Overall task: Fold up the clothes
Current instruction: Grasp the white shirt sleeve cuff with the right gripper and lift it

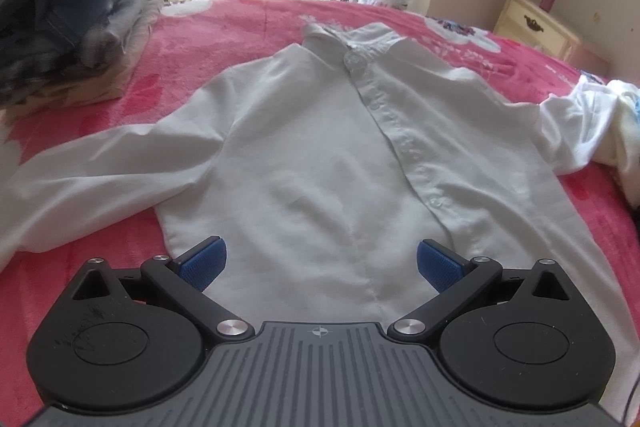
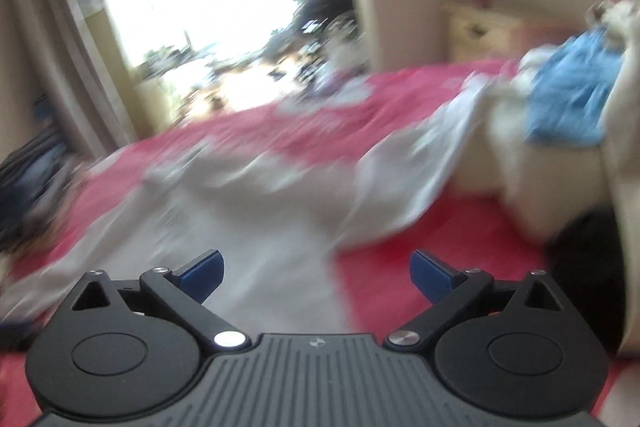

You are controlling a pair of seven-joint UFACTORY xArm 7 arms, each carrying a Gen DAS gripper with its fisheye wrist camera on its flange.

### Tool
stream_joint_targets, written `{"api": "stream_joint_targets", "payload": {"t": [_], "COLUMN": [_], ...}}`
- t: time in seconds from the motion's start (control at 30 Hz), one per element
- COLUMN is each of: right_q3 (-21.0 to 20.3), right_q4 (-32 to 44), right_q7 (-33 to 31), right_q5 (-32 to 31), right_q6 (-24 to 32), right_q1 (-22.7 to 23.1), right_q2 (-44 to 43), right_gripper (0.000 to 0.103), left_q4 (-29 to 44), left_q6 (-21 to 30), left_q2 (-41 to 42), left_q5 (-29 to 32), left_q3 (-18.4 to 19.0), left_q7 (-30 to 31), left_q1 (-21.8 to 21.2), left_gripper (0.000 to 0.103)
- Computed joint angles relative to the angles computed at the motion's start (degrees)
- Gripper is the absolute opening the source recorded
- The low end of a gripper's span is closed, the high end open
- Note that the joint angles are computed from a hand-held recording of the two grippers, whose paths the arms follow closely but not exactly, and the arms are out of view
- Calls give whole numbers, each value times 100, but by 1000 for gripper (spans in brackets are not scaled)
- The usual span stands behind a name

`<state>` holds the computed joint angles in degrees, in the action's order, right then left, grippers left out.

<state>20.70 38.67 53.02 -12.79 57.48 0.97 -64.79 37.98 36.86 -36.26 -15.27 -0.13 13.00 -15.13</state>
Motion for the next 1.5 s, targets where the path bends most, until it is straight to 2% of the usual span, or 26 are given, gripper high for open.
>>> {"api": "stream_joint_targets", "payload": {"t": [0.17,0.3,0.4,0.5,0.57,0.7,0.8,0.87,0.93,0.97,1.1,1.27,1.37,1.5], "right_q3": [-615,-986,-1043,-1140,-1094,-1135,-1249,-1395,-1593,-1708,-1909,-1767,-1582,-1470], "right_q4": [268,794,1387,1930,2252,2679,2902,2950,2843,2732,2251,1717,1656,1761], "right_q7": [-390,-646,-850,-1156,-1221,-1261,-1365,-1313,-1071,-888,34,1214,1389,1068], "right_q5": [-906,-1410,-1782,-2104,-2440,-2883,-3024,-2931,-2810,-2769,-2831,-3080,-3159,-2730], "right_q6": [-652,-1152,-1160,-943,-652,-211,134,311,216,59,-658,-1868,-2529,-3174], "right_q1": [-1047,-1746,-2051,-2028,-2000,-1827,-1642,-1529,-1435,-1396,-1494,-2021,-2253,-2073], "right_q2": [790,1877,2845,3713,4221,4902,5237,5299,5158,5018,4301,3343,2939,2602], "right_gripper": [85,82,78,75,67,61,47,22,6,4,3,3,3,3], "left_q4": [51,66,96,114,128,144,153,173,186,192,188,150,124,84], "left_q6": [49,75,119,159,198,264,287,300,307,307,280,202,160,153], "left_q2": [228,336,422,489,529,573,591,612,624,631,645,634,617,561], "left_q5": [-88,-136,-181,-178,-154,-69,-3,30,63,79,92,48,0,-103], "left_q3": [90,108,109,65,31,-35,-72,-94,-116,-127,-132,-88,-48,27], "left_q7": [155,315,405,421,412,397,384,354,322,306,292,330,352,369], "left_q1": [-58,-70,-64,-26,4,56,83,98,109,113,94,70,68,72], "left_gripper": [99,96,96,96,96,95,95,95,95,95,95,95,95,95]}}
